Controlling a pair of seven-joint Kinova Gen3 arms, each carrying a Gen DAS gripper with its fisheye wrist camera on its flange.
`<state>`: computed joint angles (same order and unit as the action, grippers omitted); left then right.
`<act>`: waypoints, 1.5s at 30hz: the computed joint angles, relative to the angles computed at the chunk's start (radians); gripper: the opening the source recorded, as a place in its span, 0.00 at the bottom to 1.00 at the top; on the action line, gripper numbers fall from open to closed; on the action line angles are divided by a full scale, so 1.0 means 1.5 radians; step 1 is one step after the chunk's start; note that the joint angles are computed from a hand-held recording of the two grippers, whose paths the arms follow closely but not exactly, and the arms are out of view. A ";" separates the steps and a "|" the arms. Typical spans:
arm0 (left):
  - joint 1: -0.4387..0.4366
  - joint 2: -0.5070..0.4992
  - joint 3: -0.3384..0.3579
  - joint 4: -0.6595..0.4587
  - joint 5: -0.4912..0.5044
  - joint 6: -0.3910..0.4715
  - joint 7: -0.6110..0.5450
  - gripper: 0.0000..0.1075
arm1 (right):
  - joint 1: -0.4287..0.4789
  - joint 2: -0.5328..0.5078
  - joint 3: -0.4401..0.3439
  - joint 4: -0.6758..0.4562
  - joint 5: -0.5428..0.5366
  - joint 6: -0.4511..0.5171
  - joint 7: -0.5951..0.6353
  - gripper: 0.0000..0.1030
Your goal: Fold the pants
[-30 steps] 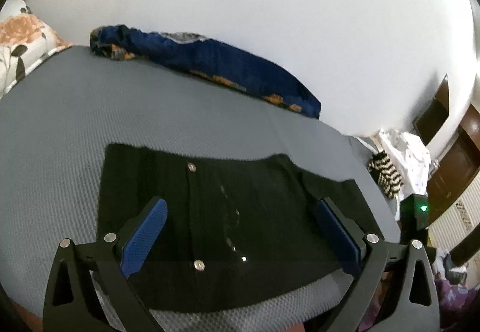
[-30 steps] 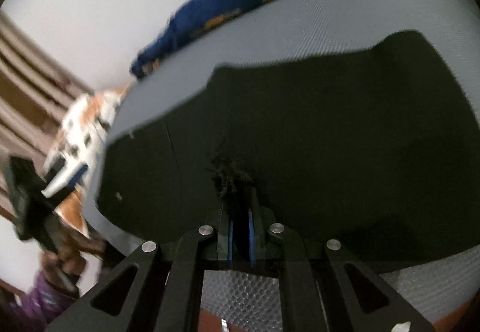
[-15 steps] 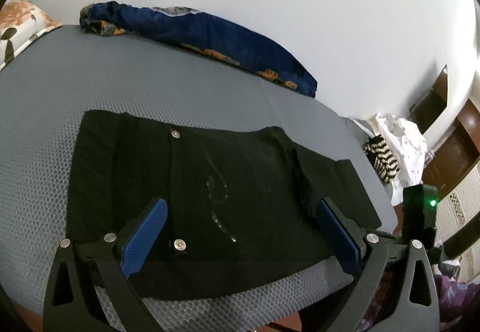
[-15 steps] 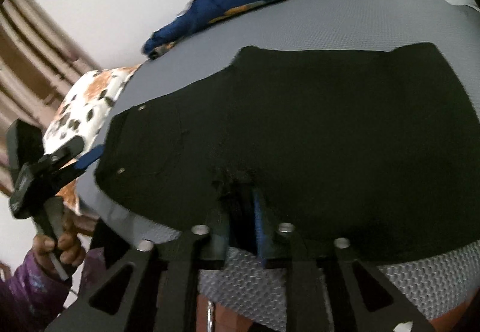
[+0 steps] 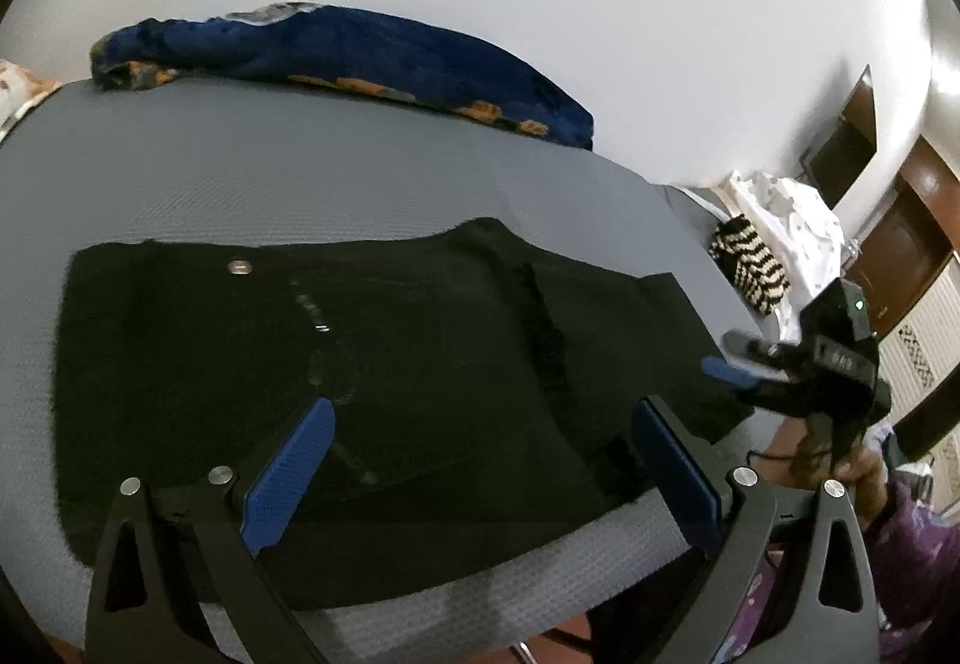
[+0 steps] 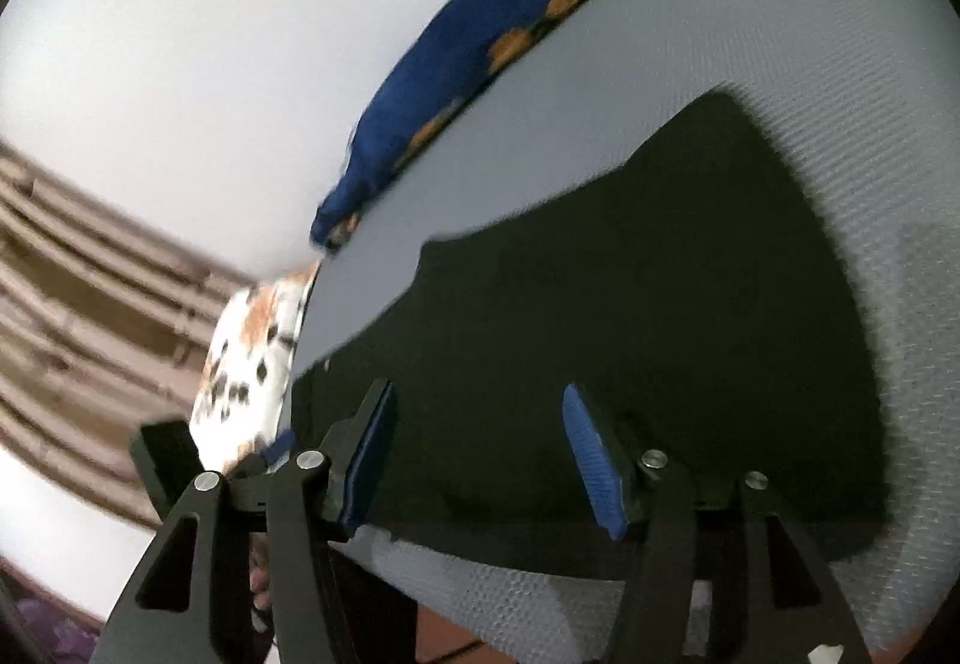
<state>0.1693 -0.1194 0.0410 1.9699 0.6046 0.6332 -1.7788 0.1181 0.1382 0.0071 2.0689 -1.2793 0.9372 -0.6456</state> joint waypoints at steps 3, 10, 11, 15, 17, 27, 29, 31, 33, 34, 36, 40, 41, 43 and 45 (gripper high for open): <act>0.012 0.016 0.015 -0.012 -0.035 -0.012 0.036 0.92 | -0.064 0.002 -0.015 -0.018 0.058 -0.032 -0.022 0.46; -0.131 -0.022 0.101 -0.030 -0.108 0.031 0.078 0.92 | -0.183 -0.035 -0.014 -0.022 0.172 -0.135 -0.014 0.41; -0.162 -0.035 0.103 -0.029 -0.099 0.044 0.061 0.92 | -0.159 -0.046 -0.024 -0.027 0.153 -0.121 -0.012 0.41; -0.284 -0.072 0.108 -0.029 -0.114 0.086 0.013 0.92 | -0.157 -0.063 -0.051 -0.055 0.166 -0.160 -0.047 0.42; -0.346 -0.085 0.097 -0.018 -0.088 0.095 -0.038 0.92 | -0.217 -0.056 -0.033 -0.071 0.221 -0.209 -0.101 0.42; -0.485 0.025 -0.010 -0.007 0.112 0.256 -0.292 0.92 | -0.390 0.074 0.043 -0.209 0.457 -0.207 -0.365 0.39; -0.452 0.062 -0.057 -0.016 0.133 0.293 -0.347 0.92 | -0.340 0.042 -0.019 -0.199 0.437 -0.222 -0.372 0.40; -0.450 0.094 -0.054 -0.032 0.131 0.308 -0.401 0.92 | -0.289 0.028 -0.081 -0.195 0.409 -0.214 -0.352 0.47; -0.497 0.134 -0.016 -0.043 0.160 0.359 -0.455 0.92 | -0.249 0.022 -0.143 -0.196 0.423 -0.202 -0.365 0.52; -0.514 0.157 0.004 -0.051 0.173 0.386 -0.481 0.92 | -0.232 0.020 -0.174 -0.195 0.446 -0.201 -0.385 0.52; -0.513 0.203 0.017 -0.085 0.166 0.434 -0.513 0.92 | -0.195 0.015 -0.231 -0.188 0.484 -0.199 -0.424 0.52; -0.438 0.267 -0.053 -0.133 0.187 0.498 -0.537 0.92 | -0.107 0.004 -0.319 -0.165 0.483 -0.190 -0.456 0.53; -0.411 0.282 -0.082 -0.143 0.202 0.511 -0.534 0.92 | -0.102 0.005 -0.319 -0.157 0.473 -0.192 -0.452 0.54; -0.362 0.286 -0.116 -0.156 0.206 0.510 -0.519 0.92 | -0.105 0.014 -0.313 -0.151 0.451 -0.198 -0.447 0.57; -0.303 0.272 -0.129 -0.175 0.168 0.479 -0.489 0.92 | -0.109 0.026 -0.310 -0.157 0.438 -0.202 -0.453 0.60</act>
<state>-0.2859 0.2893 -0.1524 1.7080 0.8564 1.3513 -2.5131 -0.0458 0.1769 -0.4578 1.8337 -0.6216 0.6344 -1.3257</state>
